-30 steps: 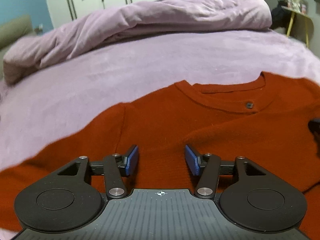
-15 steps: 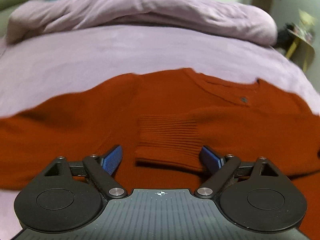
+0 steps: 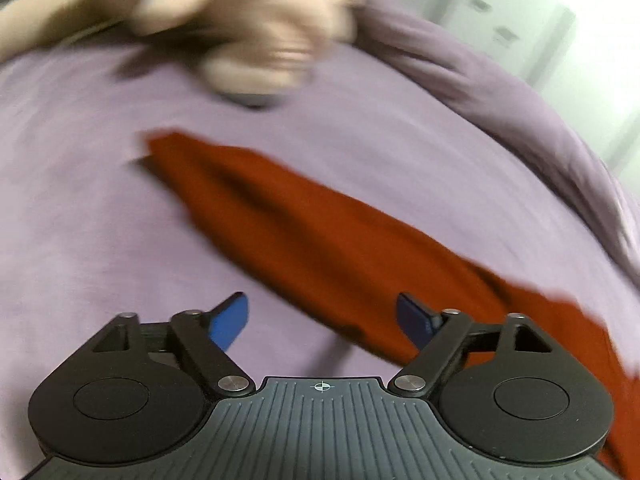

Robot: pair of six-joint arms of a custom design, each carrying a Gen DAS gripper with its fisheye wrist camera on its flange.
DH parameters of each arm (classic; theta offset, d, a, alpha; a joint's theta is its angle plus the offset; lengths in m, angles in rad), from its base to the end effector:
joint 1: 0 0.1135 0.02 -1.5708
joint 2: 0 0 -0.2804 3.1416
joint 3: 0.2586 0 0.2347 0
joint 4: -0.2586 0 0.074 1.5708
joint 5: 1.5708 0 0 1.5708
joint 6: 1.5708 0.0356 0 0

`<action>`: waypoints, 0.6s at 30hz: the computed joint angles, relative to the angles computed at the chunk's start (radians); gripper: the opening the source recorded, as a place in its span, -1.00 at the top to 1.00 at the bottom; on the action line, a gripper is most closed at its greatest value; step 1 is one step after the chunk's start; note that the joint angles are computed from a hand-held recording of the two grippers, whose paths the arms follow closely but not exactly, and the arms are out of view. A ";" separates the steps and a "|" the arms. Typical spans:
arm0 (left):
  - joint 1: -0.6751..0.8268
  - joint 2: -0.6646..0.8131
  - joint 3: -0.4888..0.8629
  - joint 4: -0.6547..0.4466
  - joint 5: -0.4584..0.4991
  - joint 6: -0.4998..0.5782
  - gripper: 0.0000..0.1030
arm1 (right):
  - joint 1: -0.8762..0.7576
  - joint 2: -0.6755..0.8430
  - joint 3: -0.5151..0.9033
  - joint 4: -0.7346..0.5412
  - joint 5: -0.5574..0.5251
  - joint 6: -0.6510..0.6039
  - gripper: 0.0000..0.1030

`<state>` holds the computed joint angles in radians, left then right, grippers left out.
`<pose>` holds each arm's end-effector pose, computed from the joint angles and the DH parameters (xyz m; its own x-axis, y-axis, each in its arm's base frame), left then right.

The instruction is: Fold small clothes

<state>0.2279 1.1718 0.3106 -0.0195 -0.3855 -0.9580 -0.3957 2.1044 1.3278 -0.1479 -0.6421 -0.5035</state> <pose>0.1651 0.0520 0.1563 -0.0701 -0.7944 -0.6034 -0.8691 0.3455 -0.3540 0.4034 -0.1454 0.1569 -0.6336 -0.1541 -0.7582 -0.3765 0.9175 0.1282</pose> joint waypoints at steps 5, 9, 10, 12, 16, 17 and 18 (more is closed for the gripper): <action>0.364 0.027 -0.112 0.238 0.246 0.071 -0.13 | 0.023 -0.042 -0.046 -0.053 0.001 -0.016 0.20; 0.471 0.130 -0.108 0.380 0.333 0.056 0.16 | 0.047 -0.070 -0.063 -0.048 0.008 -0.023 0.27; 0.486 0.155 -0.101 0.397 0.343 0.060 0.26 | 0.052 -0.074 -0.064 -0.044 0.011 -0.023 0.29; 0.499 0.197 -0.095 0.422 0.351 0.054 0.67 | 0.058 -0.080 -0.066 -0.040 0.016 -0.021 0.33; 0.523 0.149 -0.128 0.429 0.376 0.061 0.84 | 0.056 -0.078 -0.060 -0.053 0.017 -0.011 0.48; 0.494 0.100 -0.131 0.402 0.353 0.073 0.84 | 0.053 -0.077 -0.058 -0.055 0.015 -0.010 0.49; 0.450 0.052 -0.122 0.366 0.320 0.101 0.84 | 0.050 -0.077 -0.058 -0.055 0.013 -0.009 0.51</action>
<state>0.6774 1.2243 0.1891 0.3468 -0.0653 -0.8573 -0.3459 2.0274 1.2697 -0.2032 -0.6295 -0.5126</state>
